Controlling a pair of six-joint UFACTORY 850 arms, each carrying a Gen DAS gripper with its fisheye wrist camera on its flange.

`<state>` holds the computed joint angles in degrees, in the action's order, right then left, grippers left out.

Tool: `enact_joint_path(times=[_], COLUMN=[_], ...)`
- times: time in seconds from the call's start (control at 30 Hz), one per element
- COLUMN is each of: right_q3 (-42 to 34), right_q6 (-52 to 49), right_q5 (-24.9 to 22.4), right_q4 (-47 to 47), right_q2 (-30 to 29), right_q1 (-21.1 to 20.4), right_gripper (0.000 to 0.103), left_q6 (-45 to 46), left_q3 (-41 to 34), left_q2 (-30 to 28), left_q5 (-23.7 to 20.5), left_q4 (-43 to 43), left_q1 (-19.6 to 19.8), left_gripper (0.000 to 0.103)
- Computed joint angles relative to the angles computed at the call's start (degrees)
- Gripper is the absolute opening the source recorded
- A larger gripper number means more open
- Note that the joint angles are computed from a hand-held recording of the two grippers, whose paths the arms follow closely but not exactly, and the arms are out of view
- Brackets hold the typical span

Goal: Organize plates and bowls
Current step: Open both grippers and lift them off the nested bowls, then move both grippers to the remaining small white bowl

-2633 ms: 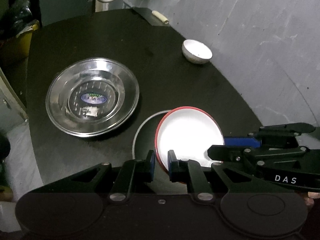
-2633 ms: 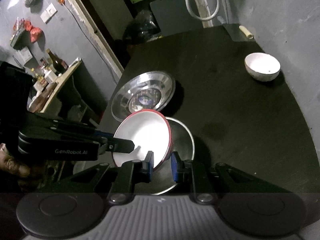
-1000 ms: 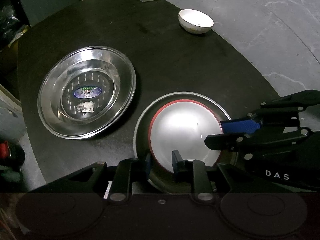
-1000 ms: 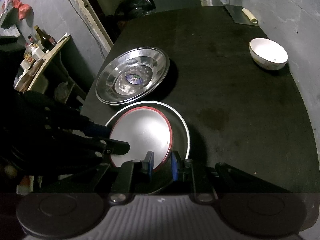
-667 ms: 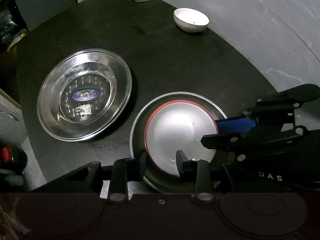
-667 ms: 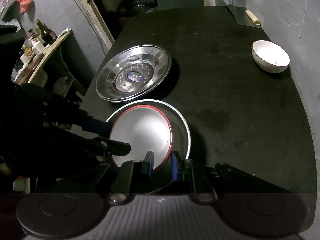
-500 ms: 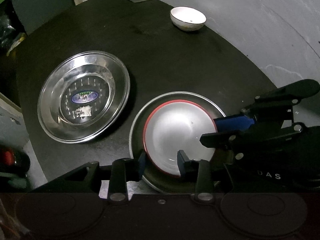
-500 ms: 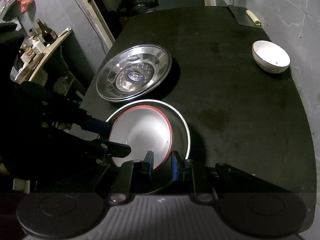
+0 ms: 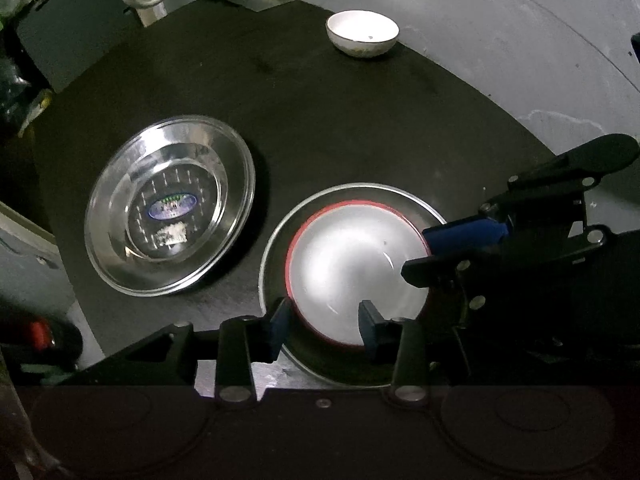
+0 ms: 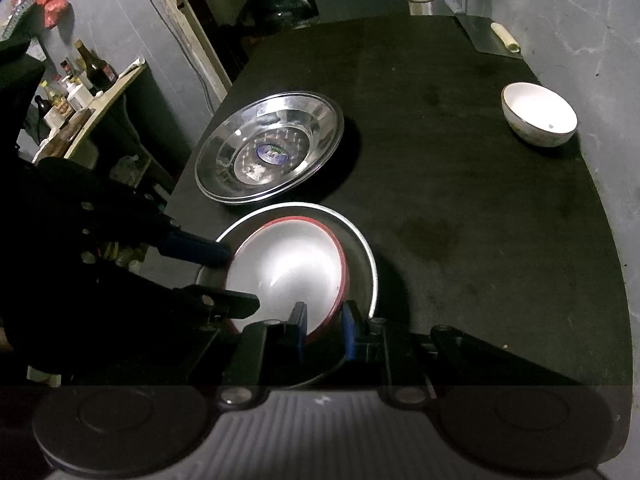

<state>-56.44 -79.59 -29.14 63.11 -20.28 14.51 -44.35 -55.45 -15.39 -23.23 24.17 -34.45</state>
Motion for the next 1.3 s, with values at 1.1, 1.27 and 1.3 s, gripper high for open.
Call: enact_joint_path(times=[1.1, 1.27, 1.3], right_q3=[-0.48, -3.44, -3.99], right_q6=[-20.42, -26.64, -28.38], right_q5=[-2.29, 0.09, -0.53], right_q4=[36.99, 55.66, 59.95], right_q2=[-4.12, -8.26, -9.22], right_q1=[-7.88, -8.02, -8.11], right_gripper=[0.103, 0.103, 0.103], left_q6=[-16.54, -6.62, -5.16], left_q3=[-15.75, -26.38, -28.12], left_q2=[-11.40, -19.31, -20.68], left_q5=[1.99, 5.83, 6.85], left_q4=[10.23, 1.17, 0.41], left_q1=[7.15, 10.23, 10.57], left_gripper=[0.102, 0.102, 0.102])
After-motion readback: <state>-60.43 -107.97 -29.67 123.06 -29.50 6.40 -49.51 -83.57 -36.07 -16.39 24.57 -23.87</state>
